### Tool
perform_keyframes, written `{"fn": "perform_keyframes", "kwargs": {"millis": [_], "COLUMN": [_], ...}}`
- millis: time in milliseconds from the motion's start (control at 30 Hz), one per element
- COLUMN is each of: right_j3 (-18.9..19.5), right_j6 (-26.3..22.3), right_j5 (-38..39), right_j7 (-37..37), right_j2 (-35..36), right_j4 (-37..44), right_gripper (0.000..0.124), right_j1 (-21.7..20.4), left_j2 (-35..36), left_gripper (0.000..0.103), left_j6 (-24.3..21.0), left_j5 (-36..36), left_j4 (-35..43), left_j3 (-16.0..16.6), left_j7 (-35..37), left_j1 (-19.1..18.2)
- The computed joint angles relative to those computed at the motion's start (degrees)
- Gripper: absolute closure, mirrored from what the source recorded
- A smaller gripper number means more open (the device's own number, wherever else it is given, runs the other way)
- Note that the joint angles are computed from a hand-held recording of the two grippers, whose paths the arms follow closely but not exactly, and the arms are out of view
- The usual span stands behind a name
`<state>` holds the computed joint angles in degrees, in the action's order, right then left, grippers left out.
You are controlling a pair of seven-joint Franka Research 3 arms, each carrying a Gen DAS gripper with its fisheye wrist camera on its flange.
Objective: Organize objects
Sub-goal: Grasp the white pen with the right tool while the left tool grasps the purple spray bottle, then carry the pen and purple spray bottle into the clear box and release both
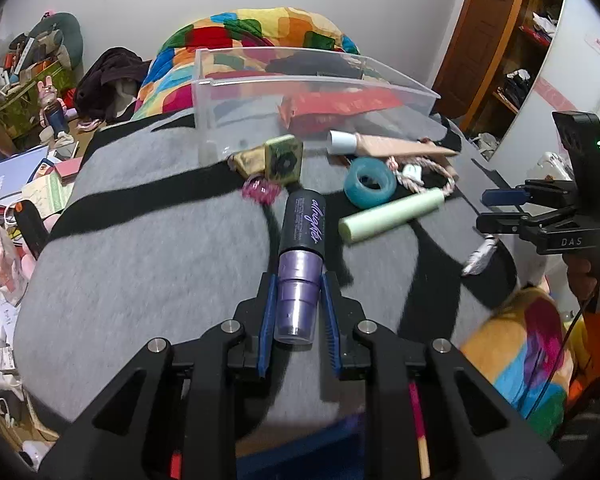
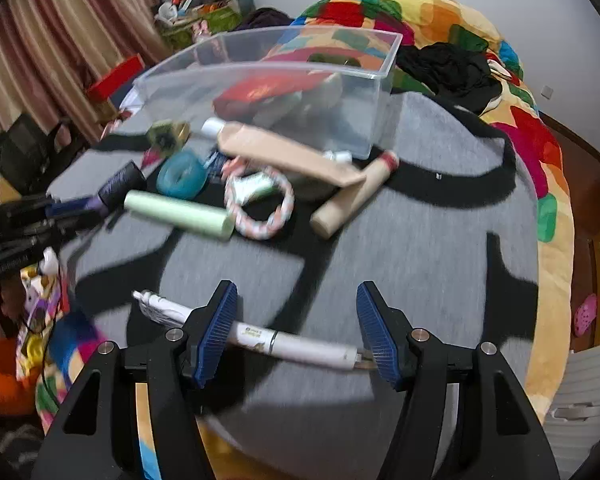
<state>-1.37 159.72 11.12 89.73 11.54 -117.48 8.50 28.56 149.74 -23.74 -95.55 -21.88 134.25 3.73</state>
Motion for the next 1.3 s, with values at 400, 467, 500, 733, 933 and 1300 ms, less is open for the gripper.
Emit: {"fn": "perform_keyframes", "kwargs": {"millis": [400,467,500,733,933,1300], "right_j3": [1.39,1.66,1.33,2.32,-0.9,-3.35], "right_j6": [6.64,5.15,4.5,2.57,5.04,14.55], "right_j5": [-5.27,-5.05,-5.82,2.84,-6.13,-16.33], "right_j7": [-2.55,-5.1,-4.93,-8.96,2.24,17.44], "right_j2": [-4.38,-3.58,-3.27,-2.43,-3.47,-4.81], "right_j4": [-5.21,-4.65,-4.46,-3.77,-5.49,-5.43], "right_gripper": [0.062,0.062,0.062,0.101,0.114,0.114], "right_j1": [1.01,1.39,1.83,0.54,3.66,4.73], "left_j2": [3.72,4.96,5.01,4.33,2.5,1.32], "left_gripper": [0.058,0.058,0.058,0.078,0.078,0.078], "left_j6": [-0.51,-0.71,0.6,4.99,7.46,10.11], "left_j5": [4.15,5.01,5.16,6.31,3.56,-4.04], "left_j4": [5.21,6.53,6.14,3.44,0.75,2.09], "left_j3": [1.19,1.19,0.89,-0.68,-3.29,-7.58], "left_j7": [-4.33,-5.7,-5.68,-7.01,-5.77,-1.29], "left_j1": [-2.66,-3.03,-2.97,-1.63,1.12,3.77]}}
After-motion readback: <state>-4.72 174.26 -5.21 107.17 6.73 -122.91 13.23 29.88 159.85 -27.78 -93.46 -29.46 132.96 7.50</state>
